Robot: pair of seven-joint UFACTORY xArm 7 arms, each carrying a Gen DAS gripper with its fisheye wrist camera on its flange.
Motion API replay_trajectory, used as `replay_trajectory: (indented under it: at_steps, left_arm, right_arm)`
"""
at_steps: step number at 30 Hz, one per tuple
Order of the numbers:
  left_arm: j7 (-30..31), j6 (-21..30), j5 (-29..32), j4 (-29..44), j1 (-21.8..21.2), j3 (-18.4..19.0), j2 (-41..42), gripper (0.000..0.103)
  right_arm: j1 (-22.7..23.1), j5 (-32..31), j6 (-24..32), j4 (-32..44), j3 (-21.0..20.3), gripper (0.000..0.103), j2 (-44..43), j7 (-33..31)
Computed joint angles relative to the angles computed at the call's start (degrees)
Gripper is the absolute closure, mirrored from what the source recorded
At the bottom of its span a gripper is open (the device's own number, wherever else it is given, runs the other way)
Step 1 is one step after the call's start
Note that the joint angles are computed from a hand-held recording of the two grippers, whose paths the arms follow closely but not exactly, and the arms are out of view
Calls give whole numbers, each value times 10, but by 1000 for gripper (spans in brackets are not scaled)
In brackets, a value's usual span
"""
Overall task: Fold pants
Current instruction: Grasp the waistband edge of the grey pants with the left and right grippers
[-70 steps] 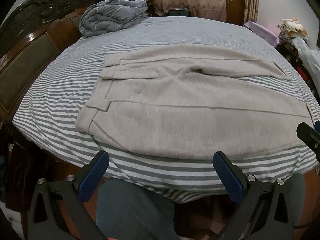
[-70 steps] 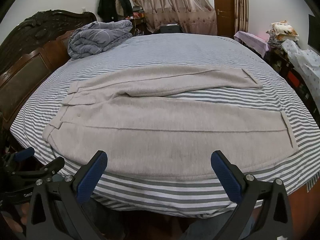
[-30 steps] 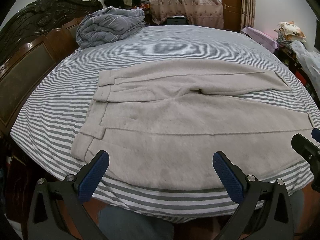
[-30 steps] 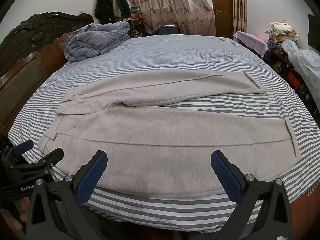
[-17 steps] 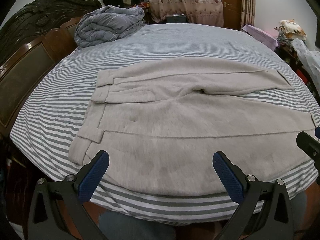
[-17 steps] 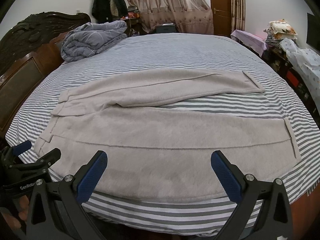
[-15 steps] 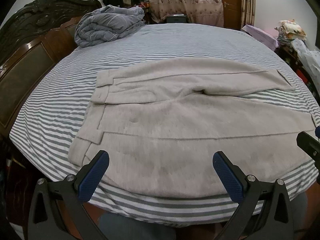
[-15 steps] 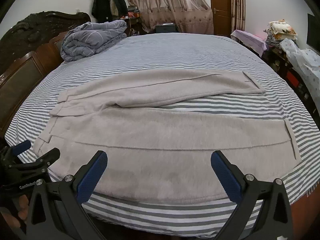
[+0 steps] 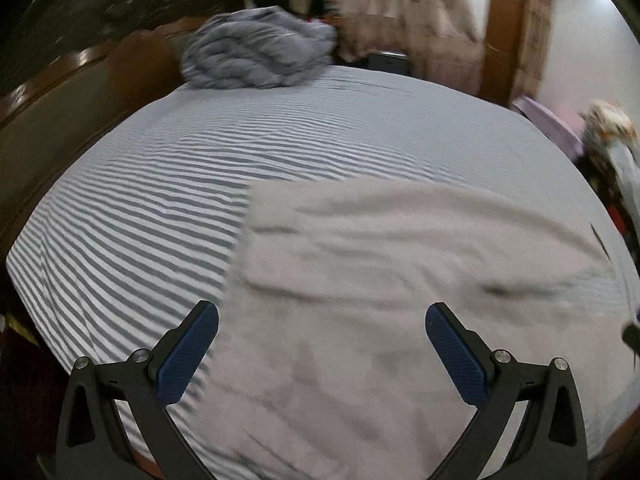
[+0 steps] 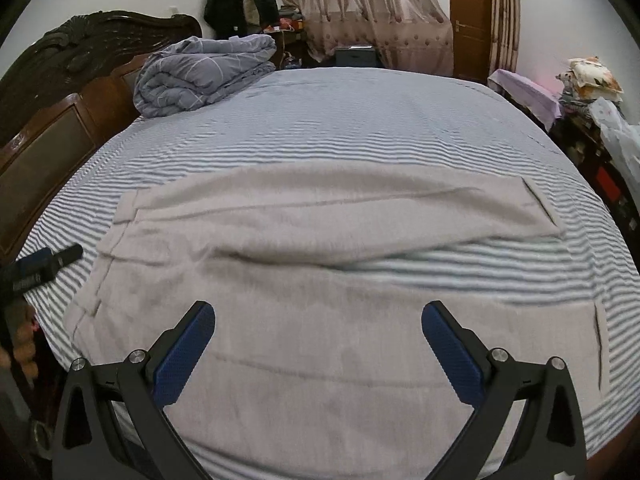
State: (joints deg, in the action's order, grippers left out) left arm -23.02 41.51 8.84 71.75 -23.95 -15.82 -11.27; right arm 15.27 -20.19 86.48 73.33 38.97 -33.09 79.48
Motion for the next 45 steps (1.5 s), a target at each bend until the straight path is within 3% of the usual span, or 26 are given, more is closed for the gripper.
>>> replay_trajectory:
  at_steps: [2, 5, 7, 12, 16, 21, 26, 29, 33, 36, 38, 43, 45]
  left_arm:
    - [8, 6, -3, 38, 11, 13, 37, 3]
    - [39, 23, -39, 114, 21, 37, 109, 18]
    - [78, 36, -103, 171, 29, 49, 164, 27]
    - [99, 114, -217, 323, 53, 54, 297, 51]
    - [92, 158, -266, 414, 65, 49, 381, 55]
    - [82, 172, -287, 475, 69, 44, 440, 55]
    - [62, 199, -294, 546, 63, 43, 490, 55]
    - [70, 173, -298, 514, 66, 41, 473, 57]
    - [91, 122, -278, 443, 59, 48, 430, 75]
    - [111, 78, -295, 393, 69, 40, 403, 81]
    - [115, 66, -302, 379, 72, 38, 395, 83]
    - [120, 41, -294, 363, 67, 41, 386, 88]
    - [116, 36, -286, 367, 61, 43, 390, 90]
  right_arm:
    - [1, -2, -20, -8, -19, 0, 2, -12]
    - [1, -4, -52, -20, -48, 0, 12, -28]
    - [1, -3, -77, -31, -65, 0, 18, -30]
    - [6, -3, -118, -50, -91, 0, 42, -35]
    - [17, -1, -136, -61, -114, 0, 64, -51]
    - [24, -8, -168, -72, -149, 0, 87, -84]
    - [23, 0, -234, -79, -214, 1, 116, -203]
    - [15, 28, -253, -63, -256, 2, 144, -311]
    - [-3, 95, -247, -9, -314, 2, 207, -500]
    - [-23, 162, -223, 34, -340, 5, 249, -594]
    - [-36, 204, -206, 54, -350, 6, 271, -643]
    - [-60, 247, -153, 94, -355, 16, 323, -719]
    - [-61, 242, -159, 91, -350, 16, 329, -727]
